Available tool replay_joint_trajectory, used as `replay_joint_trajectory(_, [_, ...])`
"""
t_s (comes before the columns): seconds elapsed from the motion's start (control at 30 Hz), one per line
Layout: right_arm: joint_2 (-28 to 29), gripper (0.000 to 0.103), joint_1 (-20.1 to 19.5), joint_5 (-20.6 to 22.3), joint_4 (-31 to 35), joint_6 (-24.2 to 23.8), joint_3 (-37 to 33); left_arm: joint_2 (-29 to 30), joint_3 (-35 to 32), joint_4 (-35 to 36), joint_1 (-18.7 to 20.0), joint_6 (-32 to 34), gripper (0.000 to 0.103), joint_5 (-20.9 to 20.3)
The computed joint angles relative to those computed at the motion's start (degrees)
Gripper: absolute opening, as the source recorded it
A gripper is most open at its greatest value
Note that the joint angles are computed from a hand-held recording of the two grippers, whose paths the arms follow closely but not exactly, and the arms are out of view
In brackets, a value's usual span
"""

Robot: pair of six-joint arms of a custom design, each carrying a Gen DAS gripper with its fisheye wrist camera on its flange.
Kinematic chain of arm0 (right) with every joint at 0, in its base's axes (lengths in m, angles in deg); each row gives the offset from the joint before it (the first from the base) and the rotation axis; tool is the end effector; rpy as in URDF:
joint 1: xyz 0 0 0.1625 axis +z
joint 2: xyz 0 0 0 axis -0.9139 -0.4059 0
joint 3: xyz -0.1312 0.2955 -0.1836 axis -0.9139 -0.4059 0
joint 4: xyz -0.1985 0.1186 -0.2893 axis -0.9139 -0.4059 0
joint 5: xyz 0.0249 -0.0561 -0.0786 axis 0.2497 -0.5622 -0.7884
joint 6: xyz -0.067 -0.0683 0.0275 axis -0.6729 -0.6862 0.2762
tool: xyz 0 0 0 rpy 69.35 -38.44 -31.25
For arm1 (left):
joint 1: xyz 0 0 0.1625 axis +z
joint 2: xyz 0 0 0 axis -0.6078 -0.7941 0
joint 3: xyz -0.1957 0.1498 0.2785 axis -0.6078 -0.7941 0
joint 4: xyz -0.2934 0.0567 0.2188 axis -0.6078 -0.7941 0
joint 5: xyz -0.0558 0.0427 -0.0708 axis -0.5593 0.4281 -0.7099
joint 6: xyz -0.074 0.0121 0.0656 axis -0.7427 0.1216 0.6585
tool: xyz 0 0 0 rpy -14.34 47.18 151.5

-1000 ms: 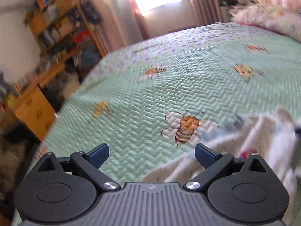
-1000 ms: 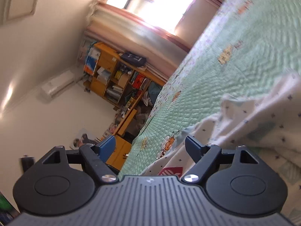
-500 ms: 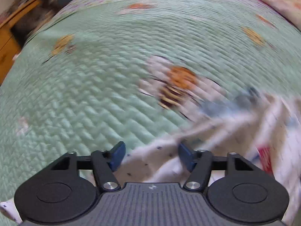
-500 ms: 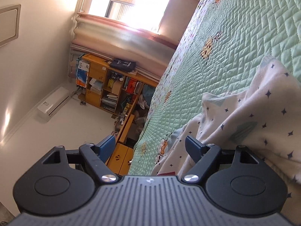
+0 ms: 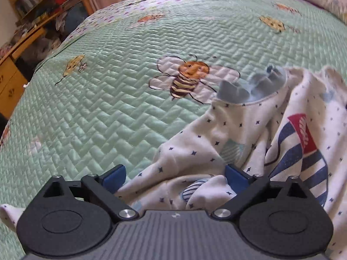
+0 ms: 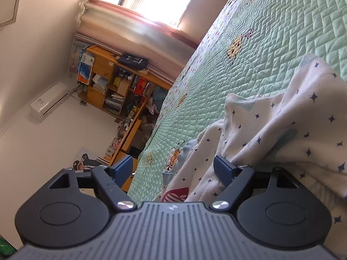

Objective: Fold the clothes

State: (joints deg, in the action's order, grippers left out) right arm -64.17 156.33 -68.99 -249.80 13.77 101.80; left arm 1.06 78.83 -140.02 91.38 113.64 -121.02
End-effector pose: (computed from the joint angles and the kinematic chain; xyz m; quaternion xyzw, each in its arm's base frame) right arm 0.1253 -0.3872 0.1182 0.1545 0.7255 -0.6662 0.0770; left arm -0.2134 -0.6244 0.1615 0.4759 0.8082 -0.1391 0.3177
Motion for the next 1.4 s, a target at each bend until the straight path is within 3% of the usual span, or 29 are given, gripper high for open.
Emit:
replay_joint_trajectory(0.2, [0.0, 0.082, -0.3, 0.5, 0.1, 0.2, 0.0, -2.2, 5.6, -12.7, -1.2, 10.3, 0.088, -3.6])
replay_joint_trajectory(0.37, [0.0, 0.082, -0.9, 1.2, -0.3, 0.8, 0.2, -1.1, 3.8, -13.2, -1.6, 15.3, 0.088, -5.9])
replay_joint_trajectory(0.47, [0.0, 0.082, -0.9, 1.1, -0.1, 0.7, 0.2, 2.2, -2.2, -7.5, -0.6, 14.7, 0.086, -5.7])
replay_joint_trajectory(0.5, [0.0, 0.082, -0.8, 1.0, -0.2, 0.8, 0.3, 3.5, -4.4, -5.6, -0.2, 13.7, 0.081, -5.4])
replay_joint_trajectory(0.63, [-0.2, 0.082, -0.9, 1.4, -0.2, 1.6, 0.5, 6.5, -12.7, 7.8, 2.1, 11.6, 0.077, -8.9])
replay_joint_trajectory(0.87, [0.5, 0.082, -2.7, 4.5, -2.5, 4.9, 1.4, 9.2, -20.2, 18.0, 4.7, 9.8, 0.075, -13.5])
replay_joint_trajectory(0.97, [0.6, 0.082, -2.9, 4.6, -2.5, 5.0, 1.4, 9.7, -22.2, 21.1, 5.5, 8.9, 0.063, -15.7])
replay_joint_trajectory(1.03, [0.7, 0.082, -2.8, 4.4, -2.4, 4.8, 1.4, 7.5, -16.8, 17.4, 4.1, 12.1, 0.028, -14.3])
replay_joint_trajectory(1.1, [0.7, 0.082, -2.8, 4.4, -2.5, 4.7, 1.4, 5.2, -10.2, 11.7, 2.2, 16.2, 0.012, -11.8])
replay_joint_trajectory(1.23, [0.4, 0.082, -2.1, 3.6, -2.5, 4.7, 1.7, 2.4, 4.0, -7.9, -2.5, 28.0, 0.008, -4.2])
replay_joint_trajectory(1.4, [0.5, 0.082, -2.2, 3.6, -3.2, 4.8, 2.2, 5.1, 6.4, -31.6, -5.4, 38.8, 0.007, -2.2])
